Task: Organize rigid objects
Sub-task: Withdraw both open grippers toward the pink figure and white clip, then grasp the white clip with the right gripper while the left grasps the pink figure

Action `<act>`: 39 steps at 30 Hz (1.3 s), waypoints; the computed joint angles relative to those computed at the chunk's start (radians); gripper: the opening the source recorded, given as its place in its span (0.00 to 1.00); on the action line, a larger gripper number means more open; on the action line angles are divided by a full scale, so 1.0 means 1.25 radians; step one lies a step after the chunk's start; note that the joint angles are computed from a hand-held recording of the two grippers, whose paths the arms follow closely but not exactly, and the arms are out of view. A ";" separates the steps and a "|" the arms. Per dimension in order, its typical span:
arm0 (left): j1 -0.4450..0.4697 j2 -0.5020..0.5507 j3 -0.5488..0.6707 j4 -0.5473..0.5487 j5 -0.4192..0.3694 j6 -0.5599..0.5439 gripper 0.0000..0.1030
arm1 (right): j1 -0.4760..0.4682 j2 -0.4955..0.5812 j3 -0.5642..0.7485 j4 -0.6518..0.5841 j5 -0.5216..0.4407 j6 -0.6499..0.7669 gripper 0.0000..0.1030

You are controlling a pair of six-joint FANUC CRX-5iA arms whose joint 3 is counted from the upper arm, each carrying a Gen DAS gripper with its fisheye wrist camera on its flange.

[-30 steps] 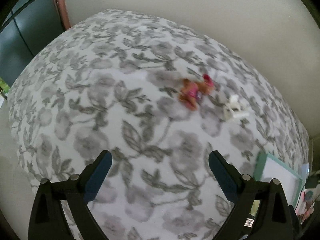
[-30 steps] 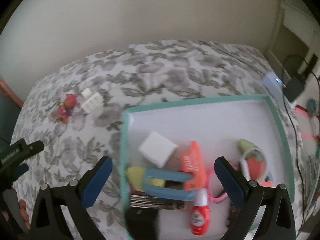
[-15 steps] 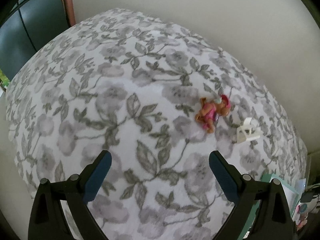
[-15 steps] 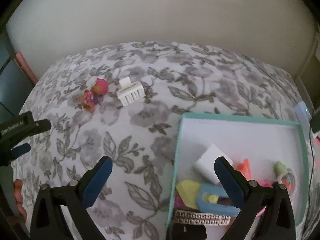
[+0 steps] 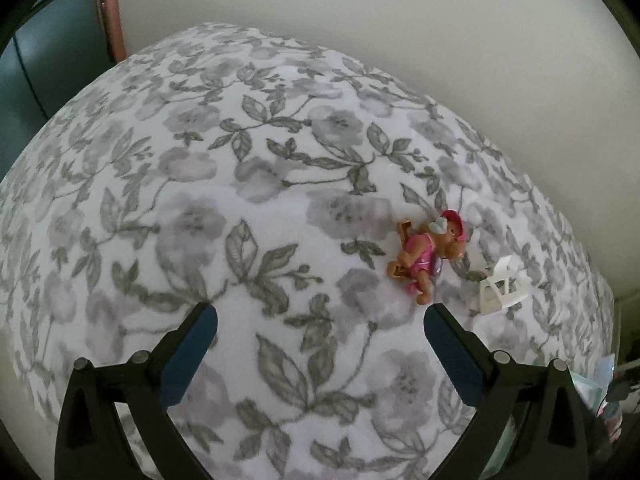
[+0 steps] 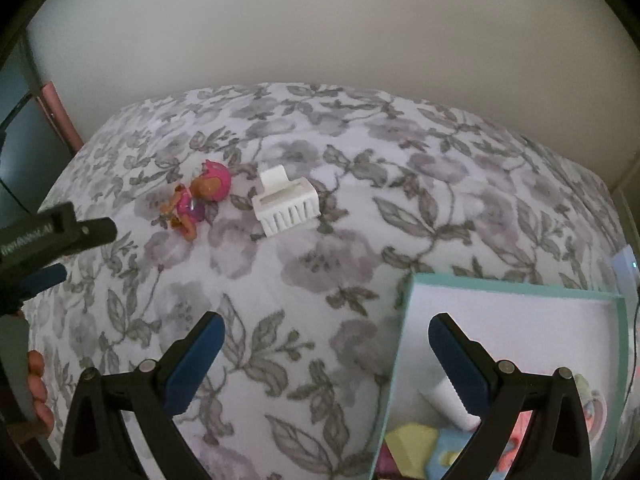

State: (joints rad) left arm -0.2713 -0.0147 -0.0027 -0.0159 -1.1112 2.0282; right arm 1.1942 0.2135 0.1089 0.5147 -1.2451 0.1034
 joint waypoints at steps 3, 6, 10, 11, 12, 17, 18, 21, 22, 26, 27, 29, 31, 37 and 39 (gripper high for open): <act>0.035 0.005 -0.038 0.093 0.042 -0.057 1.00 | -0.015 0.019 0.017 0.010 0.009 0.021 1.00; 0.031 0.022 -0.030 0.103 0.060 -0.088 1.00 | -0.036 0.041 0.041 0.000 0.030 0.056 1.00; 0.015 0.052 -0.005 0.108 0.081 -0.138 0.99 | -0.062 0.069 0.068 -0.013 0.056 0.093 1.00; 0.011 0.060 0.002 0.108 0.084 -0.147 0.99 | -0.070 0.077 0.075 -0.017 0.061 0.102 1.00; 0.008 0.070 0.010 0.110 0.085 -0.155 0.99 | -0.077 0.085 0.083 -0.022 0.064 0.111 1.00; -0.003 0.110 0.035 0.122 0.090 -0.186 0.99 | -0.113 0.119 0.118 -0.063 0.081 0.143 0.91; -0.006 0.115 0.039 0.118 0.088 -0.187 0.99 | -0.120 0.126 0.125 -0.075 0.083 0.149 0.91; -0.009 0.134 0.048 0.118 0.086 -0.194 0.99 | -0.135 0.140 0.137 -0.101 0.090 0.158 0.89; -0.009 0.138 0.048 0.121 0.089 -0.196 0.99 | -0.138 0.142 0.137 -0.104 0.095 0.157 0.89; -0.010 0.151 0.047 0.132 0.098 -0.204 0.99 | -0.144 0.153 0.143 -0.100 0.104 0.171 0.89; -0.011 0.153 0.048 0.132 0.099 -0.205 0.99 | -0.145 0.157 0.148 -0.100 0.099 0.179 0.89; -0.013 0.156 0.049 0.131 0.104 -0.207 0.97 | -0.145 0.168 0.160 -0.095 0.090 0.196 0.88; -0.010 0.154 0.040 0.141 0.114 -0.217 0.97 | -0.144 0.173 0.163 -0.087 0.088 0.203 0.86; -0.017 0.157 0.044 0.124 0.124 -0.219 0.81 | -0.141 0.176 0.155 -0.057 0.094 0.205 0.70; -0.014 0.156 0.039 0.142 0.128 -0.238 0.74 | -0.140 0.171 0.148 -0.049 0.099 0.194 0.63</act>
